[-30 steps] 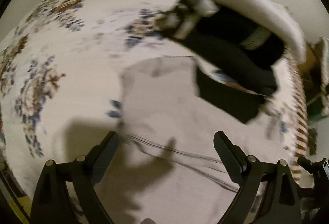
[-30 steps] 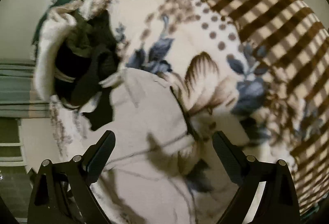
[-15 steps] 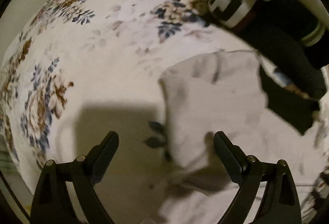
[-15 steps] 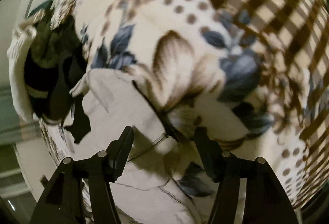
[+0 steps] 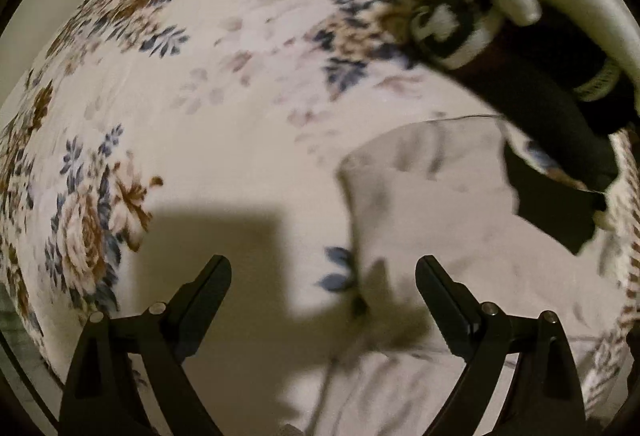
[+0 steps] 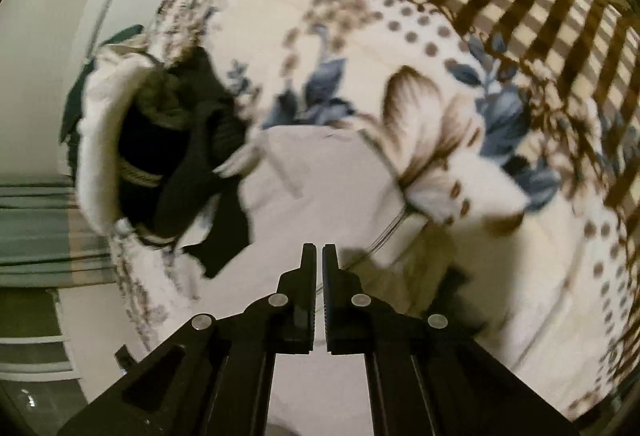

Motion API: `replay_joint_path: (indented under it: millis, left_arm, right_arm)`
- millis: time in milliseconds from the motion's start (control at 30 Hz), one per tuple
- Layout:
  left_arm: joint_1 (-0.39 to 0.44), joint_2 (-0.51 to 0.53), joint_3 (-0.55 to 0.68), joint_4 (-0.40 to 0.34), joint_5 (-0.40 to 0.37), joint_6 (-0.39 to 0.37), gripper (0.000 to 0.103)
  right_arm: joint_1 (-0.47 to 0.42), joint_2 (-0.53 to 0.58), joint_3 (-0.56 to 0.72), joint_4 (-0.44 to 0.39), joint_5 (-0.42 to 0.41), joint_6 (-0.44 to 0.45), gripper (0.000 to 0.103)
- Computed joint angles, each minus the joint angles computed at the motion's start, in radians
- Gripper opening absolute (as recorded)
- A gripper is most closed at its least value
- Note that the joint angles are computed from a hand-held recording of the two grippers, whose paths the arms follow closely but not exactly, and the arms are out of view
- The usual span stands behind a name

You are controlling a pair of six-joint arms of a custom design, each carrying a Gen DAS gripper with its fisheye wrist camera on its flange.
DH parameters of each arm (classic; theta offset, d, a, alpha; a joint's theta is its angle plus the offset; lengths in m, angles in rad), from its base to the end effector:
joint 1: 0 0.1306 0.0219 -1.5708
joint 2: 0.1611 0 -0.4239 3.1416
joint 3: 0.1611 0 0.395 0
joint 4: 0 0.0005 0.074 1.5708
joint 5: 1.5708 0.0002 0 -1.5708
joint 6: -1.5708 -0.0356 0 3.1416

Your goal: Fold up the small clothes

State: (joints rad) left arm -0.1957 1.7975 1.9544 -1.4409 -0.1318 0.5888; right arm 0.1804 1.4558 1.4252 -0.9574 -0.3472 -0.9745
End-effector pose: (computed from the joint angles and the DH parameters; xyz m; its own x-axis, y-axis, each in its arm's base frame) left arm 0.5924 -0.1132 0.4799 -0.8692 -0.3889 -0.3052 -0.3925 0.9183 -0.0523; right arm 0.4851 0.1003 0.4521 -0.7533 0.6535 -0.0740 0.4814 0.6246 0.6149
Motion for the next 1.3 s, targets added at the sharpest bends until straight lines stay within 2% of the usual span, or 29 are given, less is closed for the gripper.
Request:
replay_joint_path:
  millis: [133,233,300,333,367,433,533,633,667,700,767,833,1033,1233,1300]
  left_arm:
    - [-0.021,0.012,0.026,-0.004,0.030,-0.033,0.094]
    - [-0.026,0.041,0.043,-0.014,0.051,-0.056,0.094]
    - [-0.033,0.056,0.044,-0.020,0.028,-0.073,0.094]
    - [-0.035,0.065,0.045,-0.026,0.015,-0.084,0.094]
    - [-0.035,0.076,0.045,-0.039,-0.004,-0.092,0.094]
    - [-0.029,0.081,0.025,-0.036,-0.018,-0.099,0.097]
    - [-0.016,0.076,0.005,-0.021,-0.026,-0.110,0.097]
    - [-0.016,0.076,0.006,-0.021,-0.044,-0.124,0.098]
    - [-0.016,0.075,0.004,-0.019,-0.044,-0.126,0.098]
    - [-0.016,0.076,0.004,-0.019,-0.047,-0.128,0.098]
    - [-0.015,0.079,0.011,-0.023,-0.052,-0.135,0.098]
    - [-0.018,0.081,0.015,-0.024,-0.061,-0.137,0.098]
    - [0.007,0.092,0.046,-0.044,-0.110,-0.136,0.098]
    - [0.040,0.082,0.038,-0.044,-0.099,-0.114,0.098]
    - [0.047,0.077,0.041,-0.041,-0.080,-0.109,0.098]
  right_arm:
    - [0.012,-0.023,0.009,-0.042,0.012,-0.010,0.004]
    - [-0.022,-0.025,-0.044,-0.052,-0.037,-0.058,0.007]
    - [-0.041,-0.019,-0.092,-0.024,-0.051,-0.109,0.023]
    - [-0.048,-0.023,-0.117,0.006,-0.057,-0.136,0.037]
    - [-0.053,-0.027,-0.139,0.033,-0.058,-0.162,0.045]
    - [-0.067,-0.039,-0.201,0.145,-0.081,-0.253,0.048]
    - [-0.076,-0.041,-0.241,0.239,-0.082,-0.325,0.048]
    - [-0.075,-0.033,-0.252,0.303,-0.066,-0.356,0.045]
    - [-0.070,-0.031,-0.247,0.310,-0.048,-0.357,0.025]
    - [-0.061,-0.032,-0.236,0.307,-0.021,-0.348,0.014]
    - [-0.042,-0.030,-0.191,0.258,0.021,-0.300,0.006]
    - [-0.021,-0.039,-0.149,0.208,0.058,-0.251,0.006]
    - [0.016,-0.099,-0.115,0.124,0.079,-0.225,0.005]
    - [0.015,-0.145,-0.147,0.102,0.069,-0.254,0.005]
    - [0.006,-0.128,-0.150,0.081,0.055,-0.226,0.005]
